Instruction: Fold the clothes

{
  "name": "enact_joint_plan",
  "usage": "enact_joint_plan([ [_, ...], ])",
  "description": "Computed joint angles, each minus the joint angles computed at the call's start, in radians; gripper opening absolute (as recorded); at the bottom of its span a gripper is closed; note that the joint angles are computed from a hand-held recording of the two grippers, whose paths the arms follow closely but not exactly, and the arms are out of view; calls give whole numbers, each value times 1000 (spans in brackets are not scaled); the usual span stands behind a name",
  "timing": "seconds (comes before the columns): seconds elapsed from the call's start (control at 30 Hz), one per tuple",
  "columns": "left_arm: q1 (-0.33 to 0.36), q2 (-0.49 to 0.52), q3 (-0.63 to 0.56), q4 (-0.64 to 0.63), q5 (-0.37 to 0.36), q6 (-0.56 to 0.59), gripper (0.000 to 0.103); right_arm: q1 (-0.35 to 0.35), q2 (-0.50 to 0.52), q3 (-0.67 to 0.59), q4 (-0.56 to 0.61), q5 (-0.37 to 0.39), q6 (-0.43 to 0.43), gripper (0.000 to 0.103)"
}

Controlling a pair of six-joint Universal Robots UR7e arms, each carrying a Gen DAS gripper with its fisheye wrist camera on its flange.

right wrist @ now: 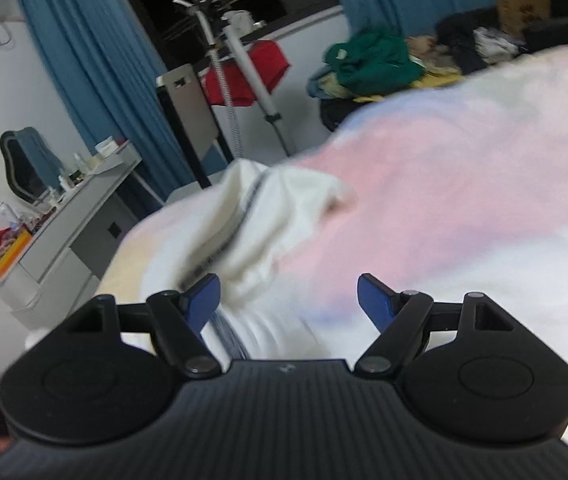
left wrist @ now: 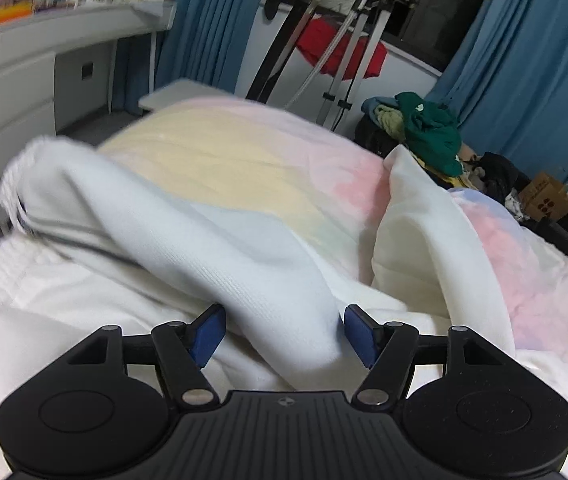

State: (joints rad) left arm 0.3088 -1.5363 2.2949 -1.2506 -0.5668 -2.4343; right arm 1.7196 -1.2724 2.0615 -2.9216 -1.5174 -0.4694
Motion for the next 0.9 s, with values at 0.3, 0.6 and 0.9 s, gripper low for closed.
enact_joint_plan([
  [0.3, 12, -70, 116, -137, 97, -19, 67, 185, 481, -472, 106, -117, 113, 76],
  [0.6, 7, -206, 253, -290, 220, 13, 64, 250, 780, -722, 23, -356, -32, 11],
  [0.9, 0, -296, 324, -424, 252, 128, 58, 166, 565, -445, -386, -179, 33, 6],
])
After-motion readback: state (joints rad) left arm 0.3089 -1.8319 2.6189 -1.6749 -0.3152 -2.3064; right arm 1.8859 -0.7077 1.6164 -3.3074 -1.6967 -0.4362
